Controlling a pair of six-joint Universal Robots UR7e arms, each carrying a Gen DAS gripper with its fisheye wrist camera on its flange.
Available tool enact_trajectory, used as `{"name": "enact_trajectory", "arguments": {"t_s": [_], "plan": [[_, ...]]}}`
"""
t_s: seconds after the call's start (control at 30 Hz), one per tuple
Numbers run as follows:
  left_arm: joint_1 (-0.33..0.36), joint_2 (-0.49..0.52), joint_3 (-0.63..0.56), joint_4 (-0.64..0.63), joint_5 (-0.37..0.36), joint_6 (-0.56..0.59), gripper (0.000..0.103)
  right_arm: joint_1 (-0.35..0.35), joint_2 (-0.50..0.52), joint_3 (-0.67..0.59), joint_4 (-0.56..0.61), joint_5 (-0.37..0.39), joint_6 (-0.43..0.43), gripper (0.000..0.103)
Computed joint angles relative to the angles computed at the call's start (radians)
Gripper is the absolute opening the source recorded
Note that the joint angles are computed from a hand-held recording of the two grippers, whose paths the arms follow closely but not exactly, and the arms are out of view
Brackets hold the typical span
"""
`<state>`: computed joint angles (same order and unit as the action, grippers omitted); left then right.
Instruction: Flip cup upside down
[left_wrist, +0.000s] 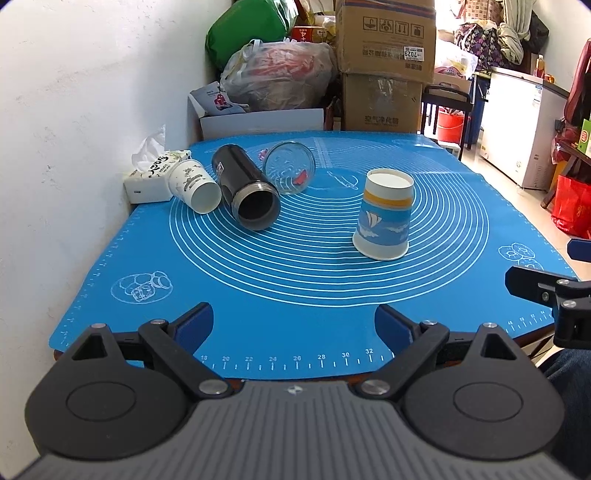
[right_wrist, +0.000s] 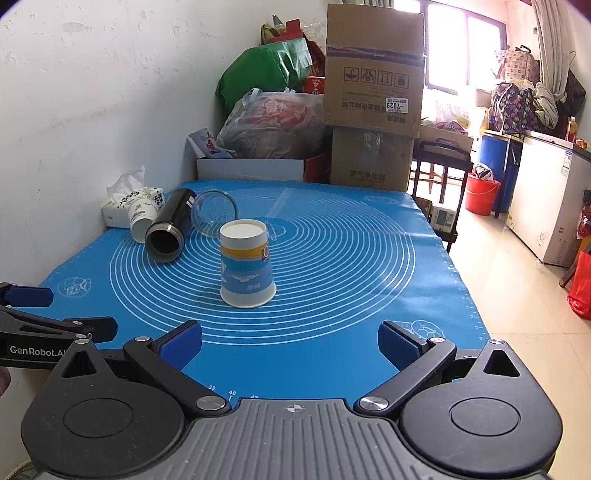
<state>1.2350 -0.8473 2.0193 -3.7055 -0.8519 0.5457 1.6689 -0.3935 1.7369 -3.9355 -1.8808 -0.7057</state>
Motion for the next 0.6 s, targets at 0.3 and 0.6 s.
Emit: {"name": "enact_trajectory", "arguments": {"t_s": [0.3, 0.6], "plan": [[-0.001, 0.006, 0.0, -0.012, 0.0, 0.001, 0.094, -0.002, 0.001, -0.009, 0.023, -0.009, 0.013, 0.103], [-0.002, 0.006, 0.0, -0.007, -0.001, 0.0, 0.094, -0.003, 0.006, -0.011, 0.012, -0.007, 0.011, 0.103]]}}
